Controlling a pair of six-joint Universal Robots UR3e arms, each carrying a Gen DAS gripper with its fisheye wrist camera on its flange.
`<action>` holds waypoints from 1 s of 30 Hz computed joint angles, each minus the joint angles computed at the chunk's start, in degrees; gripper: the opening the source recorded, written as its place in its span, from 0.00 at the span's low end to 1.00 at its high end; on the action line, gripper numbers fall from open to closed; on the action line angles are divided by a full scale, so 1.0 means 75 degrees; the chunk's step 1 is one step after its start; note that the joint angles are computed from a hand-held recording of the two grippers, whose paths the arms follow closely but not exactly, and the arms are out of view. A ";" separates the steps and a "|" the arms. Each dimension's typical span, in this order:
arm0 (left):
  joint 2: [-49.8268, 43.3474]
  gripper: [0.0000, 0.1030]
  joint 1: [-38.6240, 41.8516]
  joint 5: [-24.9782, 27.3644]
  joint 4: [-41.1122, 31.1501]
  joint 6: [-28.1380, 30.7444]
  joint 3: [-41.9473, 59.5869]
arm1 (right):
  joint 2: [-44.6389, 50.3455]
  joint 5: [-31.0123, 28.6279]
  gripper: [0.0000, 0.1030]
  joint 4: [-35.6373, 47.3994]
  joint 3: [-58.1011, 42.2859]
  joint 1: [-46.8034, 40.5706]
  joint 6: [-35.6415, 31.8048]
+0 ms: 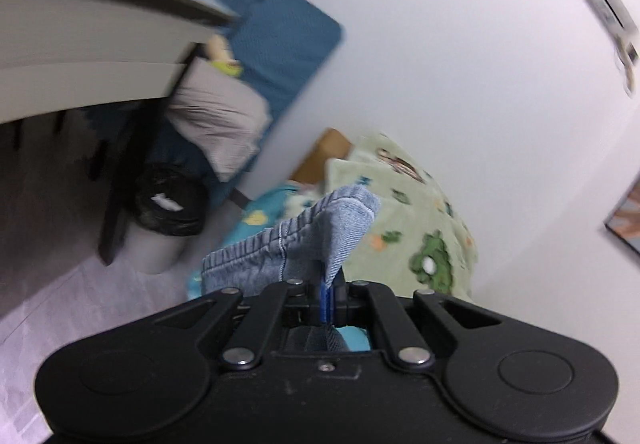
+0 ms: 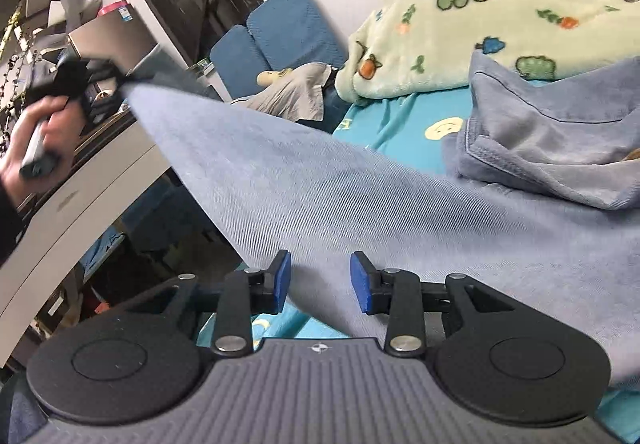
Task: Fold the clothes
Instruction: 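Pinch the jeans cuff with the left tool and lift it off the bed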
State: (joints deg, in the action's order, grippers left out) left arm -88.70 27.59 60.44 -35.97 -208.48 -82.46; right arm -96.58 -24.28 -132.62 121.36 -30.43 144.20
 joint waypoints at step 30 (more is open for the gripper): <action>0.4857 0.52 0.0768 0.0673 -0.3512 0.2116 -0.3531 | -0.3116 -0.0113 0.56 0.3536 -0.0156 -0.2095 -0.1756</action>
State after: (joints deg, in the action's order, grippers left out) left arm -52.27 33.35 65.48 -62.31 -192.61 -108.94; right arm -119.96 -25.12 -106.10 120.19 -46.14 131.03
